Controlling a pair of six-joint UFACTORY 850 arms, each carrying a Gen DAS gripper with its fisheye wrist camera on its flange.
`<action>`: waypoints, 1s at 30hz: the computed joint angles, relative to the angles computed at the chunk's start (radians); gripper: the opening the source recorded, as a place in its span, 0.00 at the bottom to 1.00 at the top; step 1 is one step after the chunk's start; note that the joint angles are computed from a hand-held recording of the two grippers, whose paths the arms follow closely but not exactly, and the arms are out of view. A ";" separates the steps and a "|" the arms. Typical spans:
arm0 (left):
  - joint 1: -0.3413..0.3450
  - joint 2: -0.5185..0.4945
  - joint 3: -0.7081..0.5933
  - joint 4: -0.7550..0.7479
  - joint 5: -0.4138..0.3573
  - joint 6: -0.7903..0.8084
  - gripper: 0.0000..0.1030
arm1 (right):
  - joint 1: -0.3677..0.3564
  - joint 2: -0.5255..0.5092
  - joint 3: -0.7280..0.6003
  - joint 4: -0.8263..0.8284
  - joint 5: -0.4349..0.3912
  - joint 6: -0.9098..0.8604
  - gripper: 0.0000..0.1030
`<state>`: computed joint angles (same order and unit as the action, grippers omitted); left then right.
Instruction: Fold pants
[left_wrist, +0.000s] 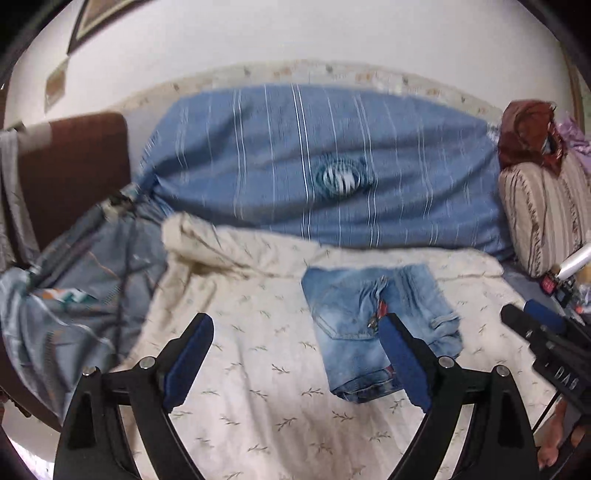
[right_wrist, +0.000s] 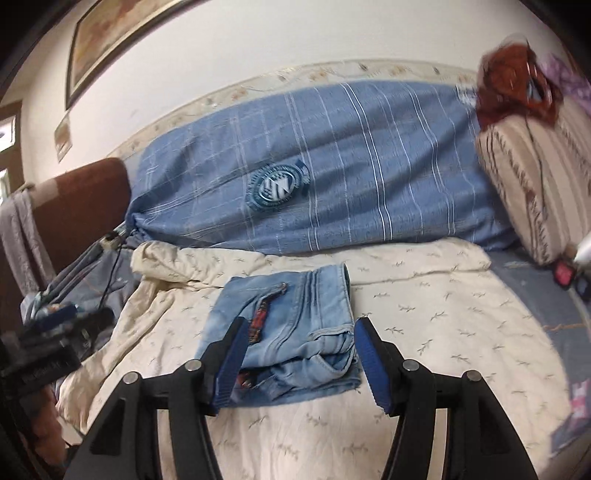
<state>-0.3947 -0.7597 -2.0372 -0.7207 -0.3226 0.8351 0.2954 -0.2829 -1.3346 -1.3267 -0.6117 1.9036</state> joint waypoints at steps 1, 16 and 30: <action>0.003 0.028 0.033 -0.054 0.013 0.055 0.89 | 0.017 0.015 0.002 0.002 -0.011 -0.007 0.61; 0.042 0.314 0.347 -0.659 0.091 0.655 1.00 | 0.177 0.098 -0.006 0.005 -0.191 -0.045 0.68; 0.046 0.373 0.417 -0.639 0.122 0.657 1.00 | 0.233 0.121 0.010 0.008 -0.273 -0.051 0.70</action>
